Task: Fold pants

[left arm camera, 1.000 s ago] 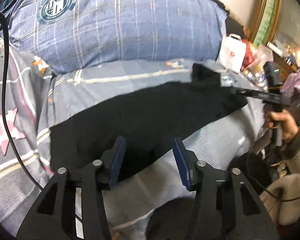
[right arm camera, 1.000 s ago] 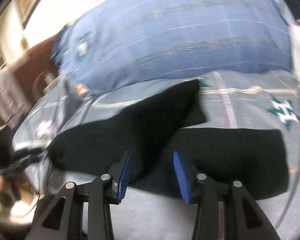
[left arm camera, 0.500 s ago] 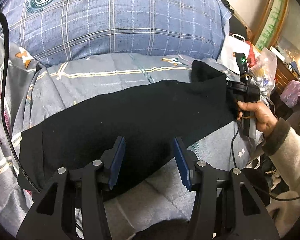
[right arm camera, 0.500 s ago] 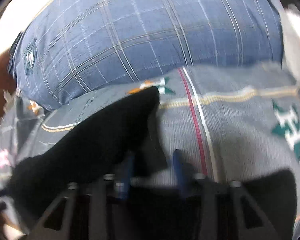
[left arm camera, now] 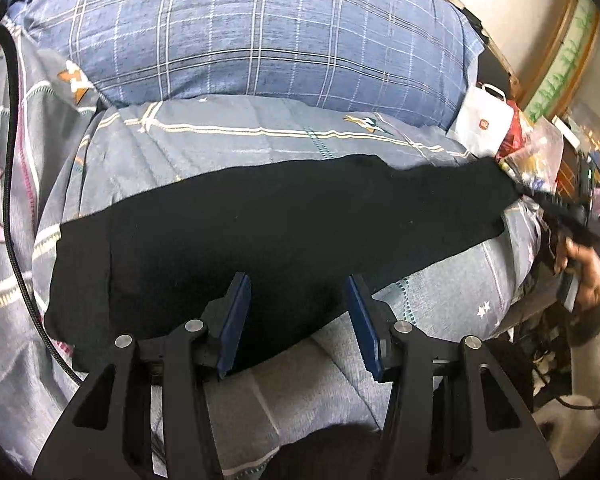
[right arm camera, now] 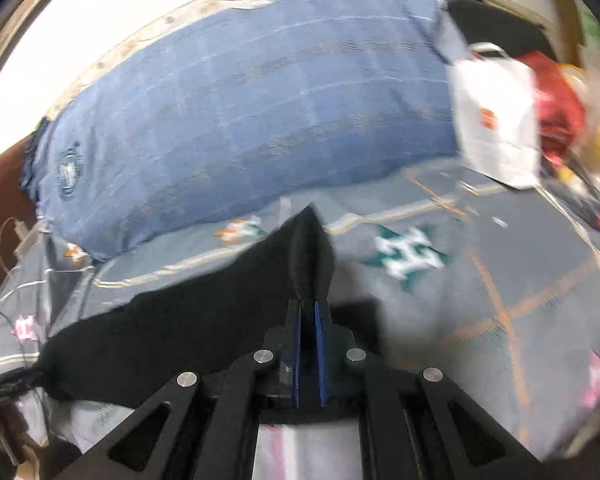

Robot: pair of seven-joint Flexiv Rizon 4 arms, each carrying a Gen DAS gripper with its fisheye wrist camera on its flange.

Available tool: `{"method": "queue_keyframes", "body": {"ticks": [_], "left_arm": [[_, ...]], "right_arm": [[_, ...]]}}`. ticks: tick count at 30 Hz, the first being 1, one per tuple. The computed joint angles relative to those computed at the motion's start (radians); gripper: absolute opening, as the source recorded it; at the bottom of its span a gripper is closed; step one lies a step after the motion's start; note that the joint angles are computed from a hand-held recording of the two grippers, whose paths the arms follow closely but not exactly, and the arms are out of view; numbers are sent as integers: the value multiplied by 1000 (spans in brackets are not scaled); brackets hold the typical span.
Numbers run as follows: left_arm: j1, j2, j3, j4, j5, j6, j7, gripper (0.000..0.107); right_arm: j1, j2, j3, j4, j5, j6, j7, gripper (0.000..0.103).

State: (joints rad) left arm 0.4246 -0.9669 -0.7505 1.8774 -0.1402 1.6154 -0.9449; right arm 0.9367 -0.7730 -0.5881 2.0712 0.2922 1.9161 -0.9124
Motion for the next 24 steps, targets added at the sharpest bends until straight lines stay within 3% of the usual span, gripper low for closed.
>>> {"method": "queue_keyframes", "body": {"ticks": [4, 7, 10, 13, 16, 19, 24], "left_arm": [[-5, 9, 9, 14, 9, 24, -11, 49], [4, 19, 13, 30, 17, 31, -27, 49], [21, 33, 20, 50, 28, 44, -42, 49], [42, 38, 23, 60, 33, 57, -65, 50], [75, 32, 13, 71, 41, 87, -101, 63], [114, 20, -5, 79, 57, 96, -143, 65], [114, 32, 24, 79, 70, 92, -191, 65]], "right_arm": [[-50, -13, 50, 14, -20, -58, 35, 3], [-38, -59, 25, -13, -74, -162, 84, 3], [-36, -60, 30, 16, -57, -87, 152, 3], [-40, -55, 36, 31, -40, -24, 164, 11], [-25, -63, 13, 12, -60, -67, 151, 35], [-38, -77, 5, -27, -122, -117, 140, 36], [-62, -125, -14, -92, -201, -149, 133, 35]]}}
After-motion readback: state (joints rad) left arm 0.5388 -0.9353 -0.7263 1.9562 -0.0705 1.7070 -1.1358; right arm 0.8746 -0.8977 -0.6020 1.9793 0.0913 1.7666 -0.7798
